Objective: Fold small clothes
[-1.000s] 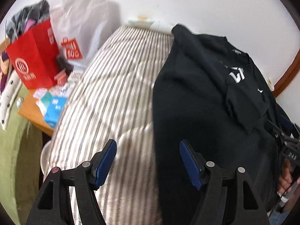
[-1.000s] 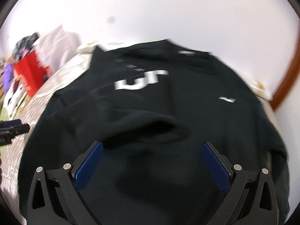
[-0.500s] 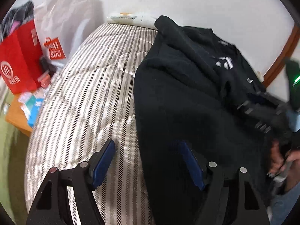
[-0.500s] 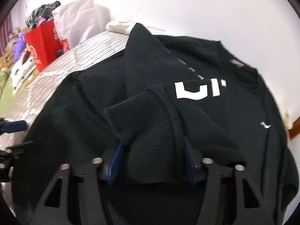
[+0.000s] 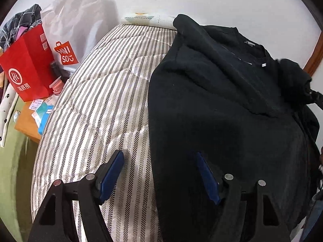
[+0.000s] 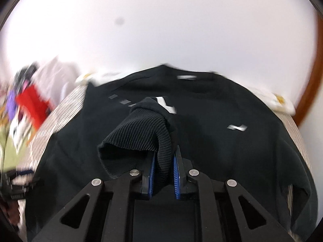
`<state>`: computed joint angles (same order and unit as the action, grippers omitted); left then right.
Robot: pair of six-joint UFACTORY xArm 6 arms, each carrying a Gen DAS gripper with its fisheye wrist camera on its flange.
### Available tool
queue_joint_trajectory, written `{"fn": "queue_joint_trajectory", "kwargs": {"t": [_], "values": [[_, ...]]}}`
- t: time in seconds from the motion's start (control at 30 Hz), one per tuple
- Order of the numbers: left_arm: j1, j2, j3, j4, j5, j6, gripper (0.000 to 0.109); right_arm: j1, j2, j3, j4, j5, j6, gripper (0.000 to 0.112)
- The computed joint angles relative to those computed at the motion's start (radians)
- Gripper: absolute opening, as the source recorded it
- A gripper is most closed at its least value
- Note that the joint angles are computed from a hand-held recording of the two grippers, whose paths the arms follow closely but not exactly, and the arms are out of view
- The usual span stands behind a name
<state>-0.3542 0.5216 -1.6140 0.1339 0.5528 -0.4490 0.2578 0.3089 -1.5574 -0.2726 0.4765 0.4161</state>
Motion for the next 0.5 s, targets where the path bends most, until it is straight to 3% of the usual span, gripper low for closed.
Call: {"fn": "queue_joint_trajectory", "kwargs": {"t": [0.23,0.37,0.5], "values": [[-0.012,0.017,-0.032,0.075,0.041,-0.048,0.071,-0.148,-0.059,0.116,0.129,-0.038,0.092,0.015],[-0.014,0.028,-0.053,0.083,0.062,-0.06,0.071,-0.179,-0.093,0.188,0.273,-0.059,0.001,0.018],[-0.015,0.026,-0.058,0.073,0.078,-0.062,0.071,-0.196,-0.105,0.198,0.191,0.009,0.06,0.03]]}}
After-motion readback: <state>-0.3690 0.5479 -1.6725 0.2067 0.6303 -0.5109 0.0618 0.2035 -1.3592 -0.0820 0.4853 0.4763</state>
